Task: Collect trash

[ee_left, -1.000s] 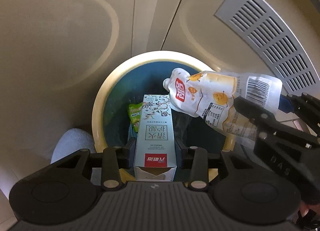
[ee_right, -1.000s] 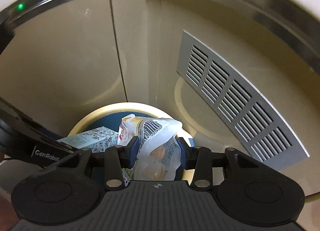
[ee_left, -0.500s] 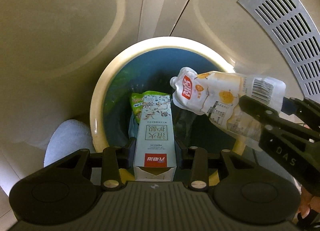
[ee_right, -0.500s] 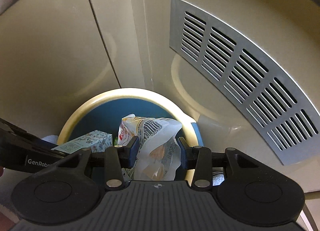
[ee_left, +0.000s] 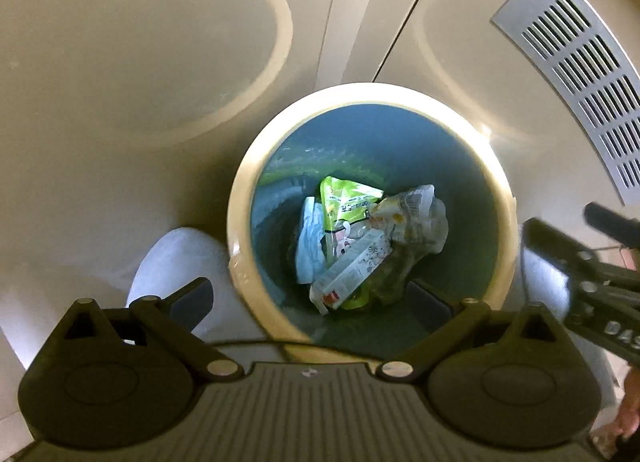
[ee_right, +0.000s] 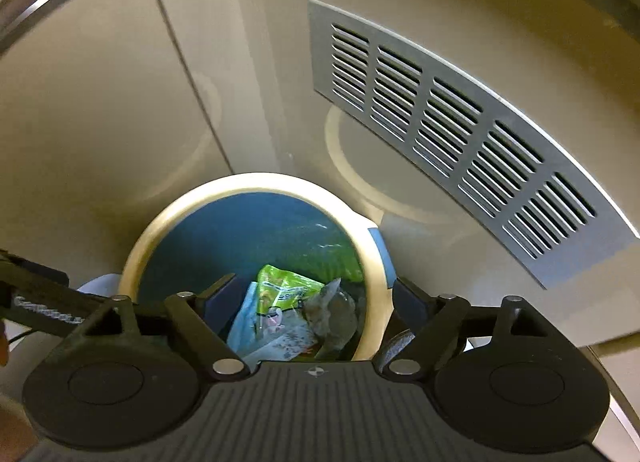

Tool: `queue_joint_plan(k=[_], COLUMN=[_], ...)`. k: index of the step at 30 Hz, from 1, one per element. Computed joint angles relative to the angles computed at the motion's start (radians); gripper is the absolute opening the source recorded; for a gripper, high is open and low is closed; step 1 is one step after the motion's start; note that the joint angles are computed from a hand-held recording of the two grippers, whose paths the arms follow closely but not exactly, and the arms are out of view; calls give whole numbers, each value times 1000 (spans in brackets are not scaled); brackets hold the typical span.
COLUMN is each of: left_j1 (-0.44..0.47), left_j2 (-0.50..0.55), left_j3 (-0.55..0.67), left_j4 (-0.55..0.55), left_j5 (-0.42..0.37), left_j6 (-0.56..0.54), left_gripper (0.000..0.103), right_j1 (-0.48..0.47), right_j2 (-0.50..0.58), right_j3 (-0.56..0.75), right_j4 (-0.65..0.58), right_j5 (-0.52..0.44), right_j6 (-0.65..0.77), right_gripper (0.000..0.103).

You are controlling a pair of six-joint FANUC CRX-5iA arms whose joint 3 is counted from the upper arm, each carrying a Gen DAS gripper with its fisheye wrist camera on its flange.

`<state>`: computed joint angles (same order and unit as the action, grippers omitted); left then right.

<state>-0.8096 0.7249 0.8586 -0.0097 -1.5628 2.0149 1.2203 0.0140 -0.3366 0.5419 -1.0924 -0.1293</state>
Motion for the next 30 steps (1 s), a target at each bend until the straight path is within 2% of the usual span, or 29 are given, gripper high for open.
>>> queue_joint_plan(k=[2,6,10,16,19,23,26,30], left_j1=[-10,-32,-47,-90,-112,-128,-135,-129], left_j2=[-38,-65,-112,-166,-162,-181,-216,-285], left_j3=[-44,-35,-84,-111,-79,-80,-112,-203], left_j4=[-21,-65,-104,-187,-244,-293,-303,-282], left_j5=[26,5,56,96,61,59,108,232], left_j6=[13,0,-3,14,35,70,77,60], left_gripper=[103,103,103,103,103,103,103,103], right_j1=[28,76,123,181,204,227,247,266], right_j2=[-13,-21,-34,-49,-55,-63,-65,-69], right_j3=[-18,-34,-54,-54,-50,-53,-52,-54], right_j4=[66,184,264,314,322,339,351,354], right_j5=[-18,-74,-121,-204,-233,-249,-267,-288], right_j6=[-34,-57,-51,-35,-45,-45,-47,-65], right_gripper=[88,92,95,101,101,101,102,103])
